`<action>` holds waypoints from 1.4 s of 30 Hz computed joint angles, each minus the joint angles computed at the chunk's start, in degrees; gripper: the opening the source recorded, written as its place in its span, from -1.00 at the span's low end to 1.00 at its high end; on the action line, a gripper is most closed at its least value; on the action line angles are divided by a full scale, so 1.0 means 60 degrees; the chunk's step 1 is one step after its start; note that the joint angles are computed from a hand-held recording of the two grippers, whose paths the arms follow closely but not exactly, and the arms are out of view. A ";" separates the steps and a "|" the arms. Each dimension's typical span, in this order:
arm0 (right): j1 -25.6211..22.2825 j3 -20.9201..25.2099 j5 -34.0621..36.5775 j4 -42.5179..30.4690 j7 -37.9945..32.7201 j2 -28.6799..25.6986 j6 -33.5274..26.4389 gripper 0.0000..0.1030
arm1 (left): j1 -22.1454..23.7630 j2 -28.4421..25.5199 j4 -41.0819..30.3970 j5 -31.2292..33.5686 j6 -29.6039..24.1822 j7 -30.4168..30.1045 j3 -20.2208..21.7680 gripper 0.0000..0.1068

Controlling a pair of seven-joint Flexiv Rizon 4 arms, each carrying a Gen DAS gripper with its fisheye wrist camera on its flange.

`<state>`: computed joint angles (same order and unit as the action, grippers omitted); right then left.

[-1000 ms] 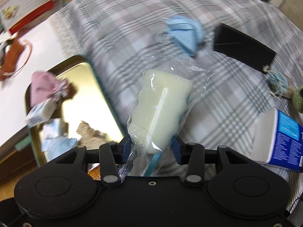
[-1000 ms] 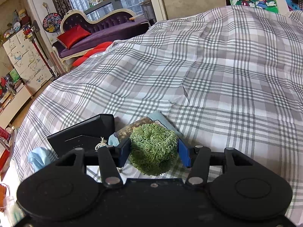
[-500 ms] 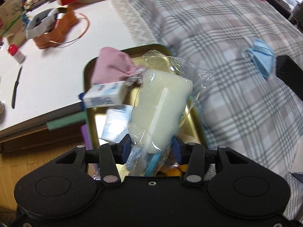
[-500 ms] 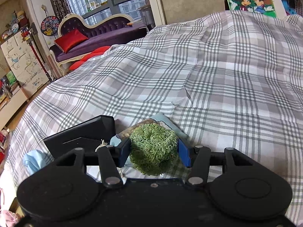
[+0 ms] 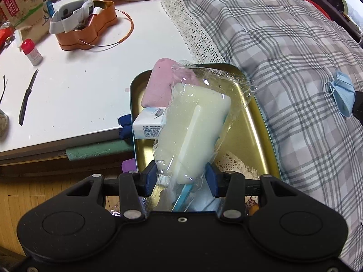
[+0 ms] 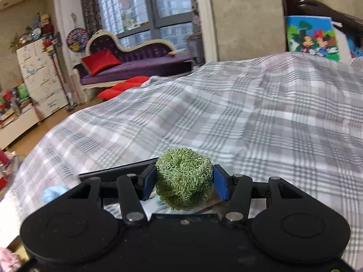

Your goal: Organize soft objects

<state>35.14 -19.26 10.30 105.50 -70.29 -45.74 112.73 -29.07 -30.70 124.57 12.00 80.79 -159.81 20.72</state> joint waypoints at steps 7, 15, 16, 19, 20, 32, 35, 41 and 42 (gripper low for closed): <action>-0.1087 0.1995 -0.1458 0.0849 -0.0135 0.1327 -0.0683 0.02 | 0.0179 0.0407 0.0587 0.0014 0.0483 0.0225 -0.0038 -0.15; -0.3129 0.5294 -0.3900 0.1549 -0.0462 0.2156 -0.1619 0.02 | 0.0343 0.0691 0.0747 0.0185 0.0515 0.0291 0.0036 -0.15; -0.3458 0.5783 -0.4193 0.1566 -0.0517 0.2149 -0.1803 0.02 | 0.0542 0.0691 0.0784 0.0086 0.0607 0.0459 -0.0151 -0.16; -0.4335 0.7146 -0.4821 0.1575 -0.0769 0.2024 -0.2399 0.02 | 0.0968 0.0621 0.0753 -0.0276 0.0728 0.1008 -0.0579 -0.15; -0.4545 0.7520 -0.4911 0.1593 -0.0869 0.1995 -0.2598 0.02 | 0.1126 0.0584 0.0734 -0.0437 0.0790 0.1197 -0.0731 -0.16; -0.3190 0.7656 -0.4186 0.1183 -0.1542 0.1622 -0.4329 0.02 | 0.1928 -0.0208 -0.0621 -0.1888 -0.0296 0.3586 -0.1627 -0.05; -0.2931 0.7574 -0.3861 0.1010 -0.1671 0.1527 -0.4664 0.03 | 0.1538 -0.0228 -0.0809 -0.1619 -0.0516 0.3384 -0.1197 0.13; -0.2433 0.7286 -0.3479 0.0807 -0.1875 0.1367 -0.4906 0.03 | 0.0866 0.0102 -0.0608 -0.0834 -0.0686 0.2325 -0.0414 0.26; -0.2391 0.7266 -0.3426 0.0731 -0.1893 0.1328 -0.4968 0.03 | 0.0768 0.0162 -0.0562 -0.0668 -0.0711 0.2095 -0.0293 0.26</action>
<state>20.79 24.33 -10.26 109.89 -81.65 -37.77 82.92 -24.47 -29.73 121.20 7.99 76.52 -147.25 18.97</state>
